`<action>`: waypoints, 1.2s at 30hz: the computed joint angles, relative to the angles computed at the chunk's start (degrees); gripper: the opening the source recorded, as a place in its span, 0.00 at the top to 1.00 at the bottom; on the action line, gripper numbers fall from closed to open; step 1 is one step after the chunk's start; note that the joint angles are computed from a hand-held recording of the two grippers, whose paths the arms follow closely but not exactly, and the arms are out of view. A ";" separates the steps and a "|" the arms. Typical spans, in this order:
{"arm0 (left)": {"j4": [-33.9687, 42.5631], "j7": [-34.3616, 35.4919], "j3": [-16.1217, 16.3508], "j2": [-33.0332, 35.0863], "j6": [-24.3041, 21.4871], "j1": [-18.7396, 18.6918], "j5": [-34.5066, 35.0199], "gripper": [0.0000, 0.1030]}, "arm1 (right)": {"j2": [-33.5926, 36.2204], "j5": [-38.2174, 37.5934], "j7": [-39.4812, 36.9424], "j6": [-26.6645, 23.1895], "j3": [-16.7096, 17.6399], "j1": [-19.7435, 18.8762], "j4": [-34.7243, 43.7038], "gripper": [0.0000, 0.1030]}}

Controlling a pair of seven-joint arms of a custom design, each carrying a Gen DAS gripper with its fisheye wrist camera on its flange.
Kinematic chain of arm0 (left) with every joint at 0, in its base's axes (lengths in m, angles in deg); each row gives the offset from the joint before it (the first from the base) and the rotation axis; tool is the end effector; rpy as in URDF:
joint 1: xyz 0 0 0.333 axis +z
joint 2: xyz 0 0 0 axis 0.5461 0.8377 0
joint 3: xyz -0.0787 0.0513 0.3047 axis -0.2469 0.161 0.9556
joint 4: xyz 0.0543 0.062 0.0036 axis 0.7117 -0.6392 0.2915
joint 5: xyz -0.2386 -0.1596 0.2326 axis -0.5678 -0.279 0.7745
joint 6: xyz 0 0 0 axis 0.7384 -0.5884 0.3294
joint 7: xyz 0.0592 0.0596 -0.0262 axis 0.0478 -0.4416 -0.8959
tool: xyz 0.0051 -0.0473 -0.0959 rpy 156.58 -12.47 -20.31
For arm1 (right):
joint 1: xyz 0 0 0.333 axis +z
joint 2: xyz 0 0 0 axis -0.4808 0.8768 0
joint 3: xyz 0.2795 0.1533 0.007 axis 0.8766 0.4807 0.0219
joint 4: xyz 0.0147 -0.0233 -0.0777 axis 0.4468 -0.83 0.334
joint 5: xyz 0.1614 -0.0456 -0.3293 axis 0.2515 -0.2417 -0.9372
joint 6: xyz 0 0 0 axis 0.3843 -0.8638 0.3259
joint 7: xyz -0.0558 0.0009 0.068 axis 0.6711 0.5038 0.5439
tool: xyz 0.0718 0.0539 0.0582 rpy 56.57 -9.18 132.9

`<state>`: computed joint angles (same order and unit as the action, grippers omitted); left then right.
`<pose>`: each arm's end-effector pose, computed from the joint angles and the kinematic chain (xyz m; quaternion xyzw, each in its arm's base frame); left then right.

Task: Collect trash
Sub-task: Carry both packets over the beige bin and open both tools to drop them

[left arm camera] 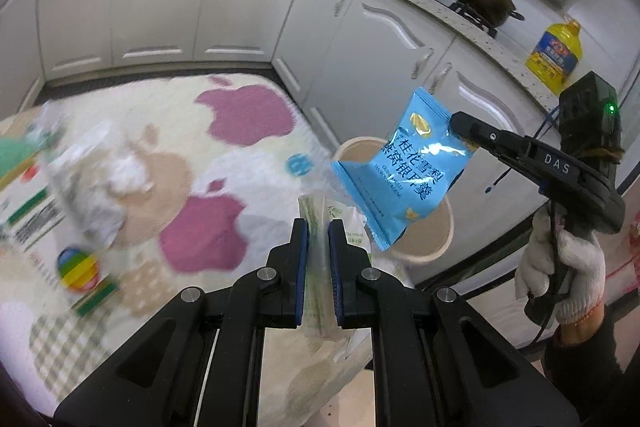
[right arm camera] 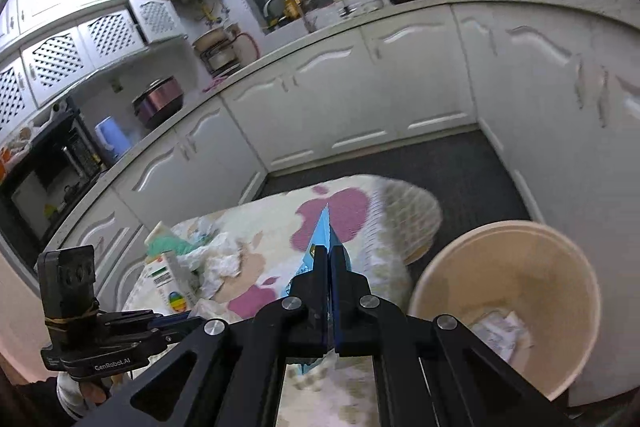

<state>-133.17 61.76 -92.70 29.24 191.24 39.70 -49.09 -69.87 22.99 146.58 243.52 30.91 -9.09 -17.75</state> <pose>0.6369 -0.0450 0.5163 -0.5333 0.7499 -0.3893 0.0407 0.5964 0.2906 0.5018 -0.6170 0.6106 -0.1139 0.4832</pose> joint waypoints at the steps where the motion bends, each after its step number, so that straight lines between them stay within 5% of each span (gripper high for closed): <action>1: 1.10 -0.64 -0.21 0.80 -0.02 -0.48 0.54 0.92 | -0.64 -0.19 0.63 0.23 -1.12 0.44 -0.79 0.99; 8: 10.50 -6.44 -3.21 8.58 1.21 -4.13 7.62 0.92 | -4.25 -14.07 16.16 -0.15 -22.06 14.25 -6.68 0.99; 14: 17.56 -11.25 -5.81 14.65 1.79 -6.17 14.20 0.92 | -4.42 -24.84 27.73 -0.95 -34.51 22.24 -9.35 0.99; 22: 25.56 -16.88 -7.48 22.22 2.31 -9.05 23.27 0.92 | -2.49 -35.47 39.59 -2.58 -43.26 27.18 -10.45 0.99; 26: 27.22 -18.43 -8.39 24.34 2.44 -9.19 25.12 0.92 | -1.47 -38.83 43.29 -5.42 -43.54 26.93 -9.45 0.97; 29: 27.19 -17.81 -9.40 24.82 2.69 -8.78 25.55 0.90 | -1.22 -39.50 42.99 -7.30 -39.93 23.77 -8.65 0.85; 31: 28.18 -17.68 -9.93 25.53 1.44 -8.44 25.44 0.82 | -1.25 -40.22 43.73 -7.31 -38.19 22.25 -8.65 0.70; 34: 27.67 -17.16 -10.41 25.20 1.27 -7.68 24.66 0.67 | -1.51 -40.76 44.48 -6.56 -34.94 19.43 -8.88 0.69; 36: 27.41 -17.12 -10.50 24.89 0.93 -7.32 24.16 0.66 | -1.72 -40.71 44.51 -6.53 -32.24 17.13 -8.88 0.68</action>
<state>-105.76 44.64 -103.19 54.13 192.16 32.37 -24.93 -71.60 -17.72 191.08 237.00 -1.33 8.04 -26.63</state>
